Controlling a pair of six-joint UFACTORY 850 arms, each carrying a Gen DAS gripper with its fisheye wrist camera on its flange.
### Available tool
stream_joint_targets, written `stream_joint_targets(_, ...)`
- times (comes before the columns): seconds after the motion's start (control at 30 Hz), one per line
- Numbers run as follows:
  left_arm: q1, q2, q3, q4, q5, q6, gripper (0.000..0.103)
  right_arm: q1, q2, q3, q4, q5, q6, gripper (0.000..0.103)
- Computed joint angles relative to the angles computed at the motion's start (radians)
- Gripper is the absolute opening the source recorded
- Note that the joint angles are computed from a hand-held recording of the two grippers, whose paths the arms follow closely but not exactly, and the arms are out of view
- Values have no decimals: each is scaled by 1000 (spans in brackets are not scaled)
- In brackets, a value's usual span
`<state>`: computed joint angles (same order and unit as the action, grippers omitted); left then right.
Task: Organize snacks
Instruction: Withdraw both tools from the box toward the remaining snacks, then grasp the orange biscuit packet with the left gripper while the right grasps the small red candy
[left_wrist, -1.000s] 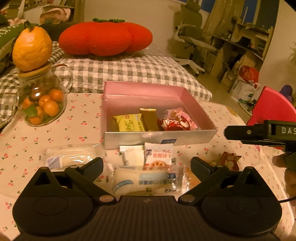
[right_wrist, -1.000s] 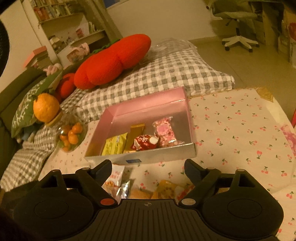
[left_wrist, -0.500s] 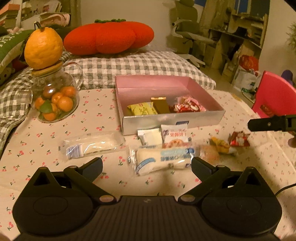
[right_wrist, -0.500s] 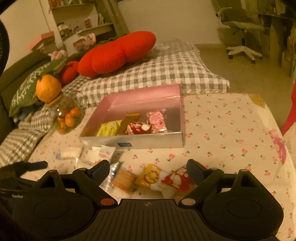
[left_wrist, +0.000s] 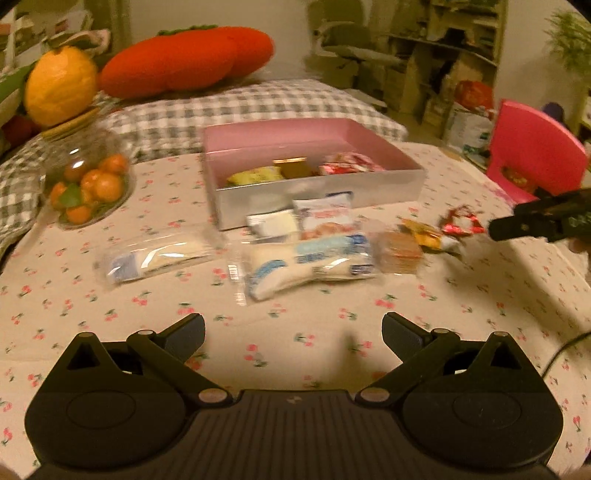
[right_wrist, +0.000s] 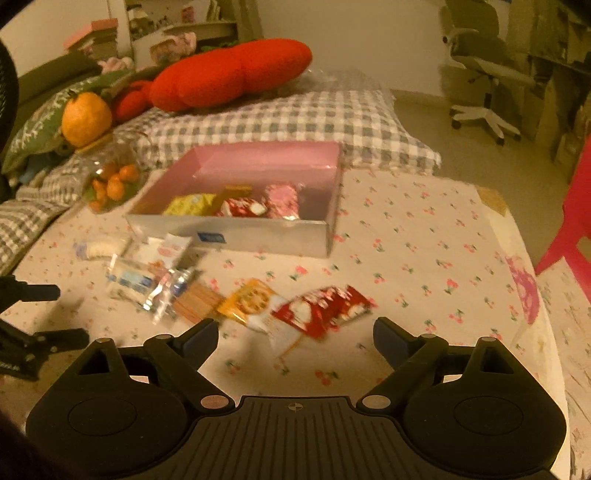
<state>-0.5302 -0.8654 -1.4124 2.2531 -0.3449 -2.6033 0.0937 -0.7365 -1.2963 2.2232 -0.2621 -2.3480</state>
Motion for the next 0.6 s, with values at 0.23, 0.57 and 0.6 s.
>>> stream_joint_targets(0.23,-21,-36,-52,94,19,1,102,-23,-25,-32,-159,4,228,93)
stream_joint_targets(0.57,-44,-78,-116,70,35,105,101,-21,-109,-162,-503,-10,761,91)
stream_joint_targets(0.6,-44,-80,-120,73,36,109,101,-19,-120,-179,-546,-8,823,90)
